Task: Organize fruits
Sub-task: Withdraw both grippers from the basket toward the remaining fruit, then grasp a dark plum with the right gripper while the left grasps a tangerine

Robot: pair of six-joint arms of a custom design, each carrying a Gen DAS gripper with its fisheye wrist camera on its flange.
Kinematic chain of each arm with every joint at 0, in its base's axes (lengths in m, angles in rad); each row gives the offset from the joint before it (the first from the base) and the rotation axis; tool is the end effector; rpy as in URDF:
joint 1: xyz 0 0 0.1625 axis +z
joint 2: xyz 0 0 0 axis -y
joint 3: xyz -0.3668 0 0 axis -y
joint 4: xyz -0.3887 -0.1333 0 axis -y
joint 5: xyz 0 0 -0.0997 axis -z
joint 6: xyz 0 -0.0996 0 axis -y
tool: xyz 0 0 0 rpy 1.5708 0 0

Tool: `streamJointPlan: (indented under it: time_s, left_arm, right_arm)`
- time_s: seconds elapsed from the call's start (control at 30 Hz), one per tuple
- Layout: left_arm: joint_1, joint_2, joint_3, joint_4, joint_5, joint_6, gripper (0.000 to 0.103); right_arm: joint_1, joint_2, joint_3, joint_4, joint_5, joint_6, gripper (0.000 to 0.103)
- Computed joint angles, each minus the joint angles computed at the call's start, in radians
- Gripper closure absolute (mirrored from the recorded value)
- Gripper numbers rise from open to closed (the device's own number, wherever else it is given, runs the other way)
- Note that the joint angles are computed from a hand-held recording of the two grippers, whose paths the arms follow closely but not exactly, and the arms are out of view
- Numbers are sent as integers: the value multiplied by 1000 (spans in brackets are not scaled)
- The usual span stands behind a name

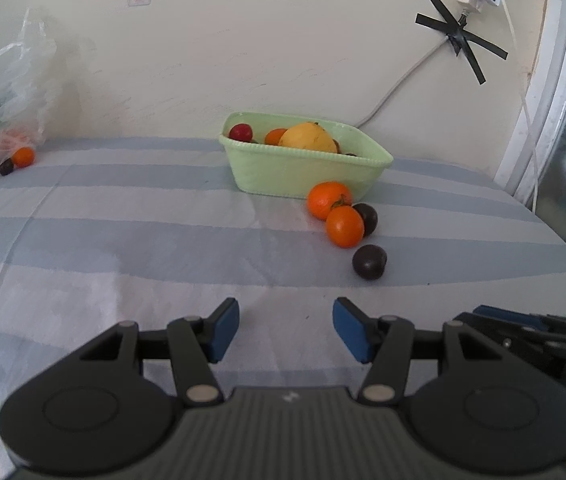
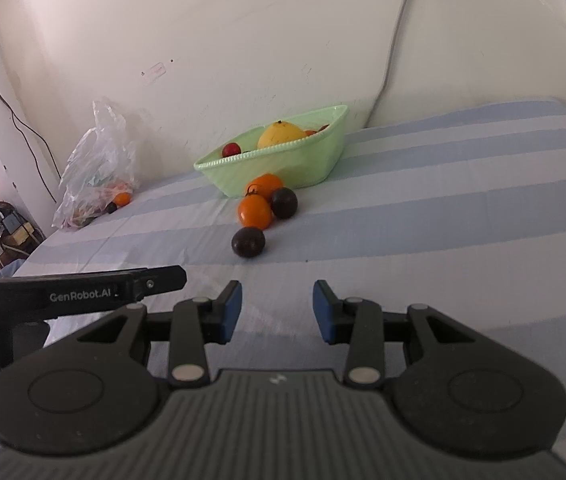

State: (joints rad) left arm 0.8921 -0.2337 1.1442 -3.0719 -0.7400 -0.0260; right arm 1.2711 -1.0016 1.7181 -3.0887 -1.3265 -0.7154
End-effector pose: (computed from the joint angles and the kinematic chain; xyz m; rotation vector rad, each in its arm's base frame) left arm -0.2881 -0.6868 -0.0598 0.4563 2.3354 -1.0323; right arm -0.0355 -0.6480 0.2206 0.6990 -2.6296 1.1681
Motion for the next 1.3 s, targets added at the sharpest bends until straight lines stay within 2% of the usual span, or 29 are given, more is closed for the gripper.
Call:
streamJointPlan:
  time_s: [0.27, 0.5, 0.87, 1.1, 1.3]
  left_arm:
    - [-6, -1, 21, -25, 26, 11, 49]
    - [-9, 8, 32, -78, 26, 54, 44]
    - [4, -15, 72, -129, -36, 43, 38]
    - [18, -37, 103, -170, -90, -4, 39]
    - [41, -70, 131, -176, -159, -56, 40]
  right_arm:
    - [-4, -8, 19, -10, 6, -8, 61]
    - [-7, -11, 23, -8, 10, -12, 61]
    - [0, -8, 7, 26, -5, -16, 61]
    - [26, 30, -92, 116, -1, 18, 61]
    - [85, 104, -184, 119, -38, -40, 61]
